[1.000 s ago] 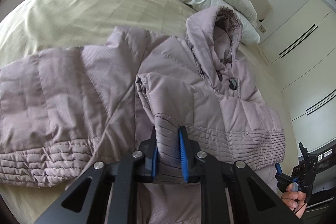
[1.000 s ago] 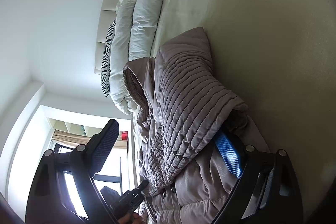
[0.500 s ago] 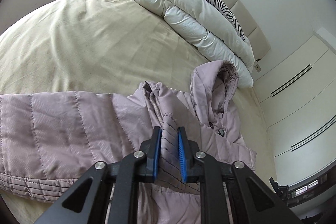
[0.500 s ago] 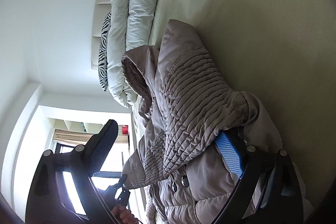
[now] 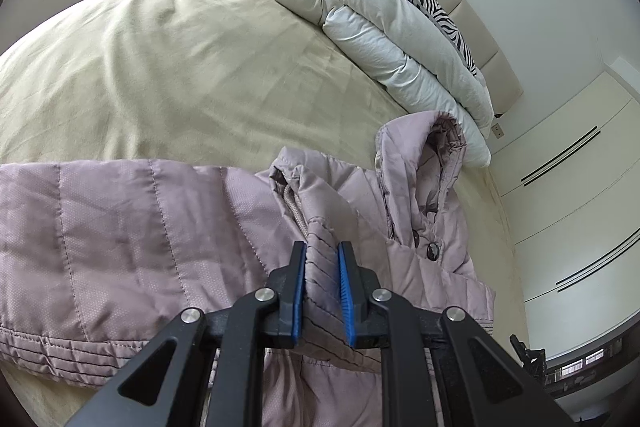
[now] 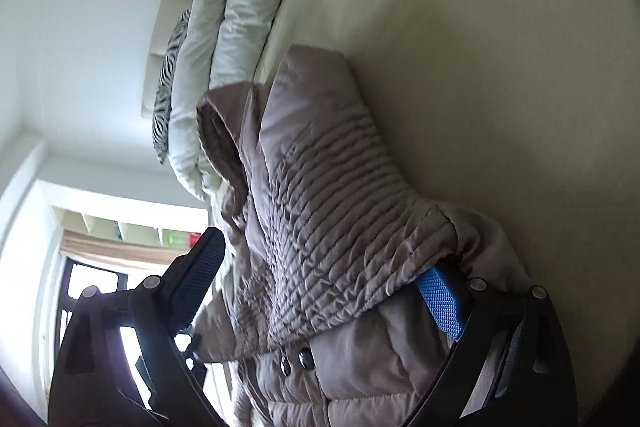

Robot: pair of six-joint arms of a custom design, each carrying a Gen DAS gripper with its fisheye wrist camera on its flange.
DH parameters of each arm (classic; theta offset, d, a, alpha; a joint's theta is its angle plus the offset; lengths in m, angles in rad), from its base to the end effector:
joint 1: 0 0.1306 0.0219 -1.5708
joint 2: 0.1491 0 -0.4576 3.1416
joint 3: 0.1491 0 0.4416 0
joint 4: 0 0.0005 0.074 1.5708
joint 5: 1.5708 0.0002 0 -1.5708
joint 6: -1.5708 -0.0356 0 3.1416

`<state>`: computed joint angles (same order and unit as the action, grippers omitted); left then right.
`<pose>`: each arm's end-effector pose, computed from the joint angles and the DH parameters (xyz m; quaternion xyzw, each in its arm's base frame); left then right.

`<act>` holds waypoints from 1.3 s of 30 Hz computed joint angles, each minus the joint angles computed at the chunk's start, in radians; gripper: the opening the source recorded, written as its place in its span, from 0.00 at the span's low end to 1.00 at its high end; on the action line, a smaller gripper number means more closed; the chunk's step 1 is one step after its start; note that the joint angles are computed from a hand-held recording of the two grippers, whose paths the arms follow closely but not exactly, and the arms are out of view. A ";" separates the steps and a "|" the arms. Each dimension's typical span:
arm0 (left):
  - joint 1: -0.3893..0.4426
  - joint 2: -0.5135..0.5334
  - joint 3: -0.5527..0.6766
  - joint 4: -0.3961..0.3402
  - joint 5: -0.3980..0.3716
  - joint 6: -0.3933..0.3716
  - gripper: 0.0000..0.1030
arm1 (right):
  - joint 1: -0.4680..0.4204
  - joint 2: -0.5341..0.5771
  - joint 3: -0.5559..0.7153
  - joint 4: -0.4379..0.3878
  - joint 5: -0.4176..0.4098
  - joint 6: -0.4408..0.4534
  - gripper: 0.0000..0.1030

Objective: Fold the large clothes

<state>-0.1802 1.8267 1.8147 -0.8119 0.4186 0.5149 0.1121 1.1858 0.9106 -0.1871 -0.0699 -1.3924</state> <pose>0.7017 -0.1431 0.4676 -0.0770 0.9107 -0.3034 0.2696 0.4349 0.0510 0.4065 0.4928 0.6925 0.3811 0.3637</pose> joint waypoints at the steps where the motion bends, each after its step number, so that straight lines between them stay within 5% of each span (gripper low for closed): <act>1: -0.005 0.005 -0.005 -0.003 -0.003 0.000 0.17 | -0.013 -0.009 -0.023 0.037 0.004 -0.017 0.88; 9: -0.028 0.022 -0.038 -0.023 -0.055 -0.037 0.18 | -0.039 -0.033 -0.083 0.153 -0.017 0.006 0.82; 13: -0.037 0.028 -0.016 -0.065 -0.084 -0.085 0.20 | -0.015 -0.091 -0.081 0.053 -0.007 -0.052 0.85; 18: -0.039 0.017 -0.035 -0.062 -0.131 -0.098 0.41 | 0.042 -0.135 0.020 -0.095 0.040 0.107 0.85; 25: -0.047 0.027 -0.026 -0.059 -0.153 -0.120 0.43 | 0.005 0.020 0.178 -0.053 -0.054 0.233 0.87; 29: -0.063 0.037 -0.017 -0.068 -0.193 -0.161 0.46 | -0.026 0.115 0.200 -0.145 -0.065 0.217 0.87; 32: -0.066 0.039 -0.028 -0.044 -0.190 -0.177 0.53 | -0.035 0.126 0.155 -0.082 -0.079 0.228 0.86; 35: -0.056 0.026 -0.052 -0.003 -0.134 -0.153 0.61 | -0.015 0.132 0.194 -0.156 -0.052 0.301 0.87; 39: -0.030 -0.040 -0.131 0.072 -0.064 -0.066 0.72 | -0.005 0.104 0.175 -0.136 -0.027 0.299 0.90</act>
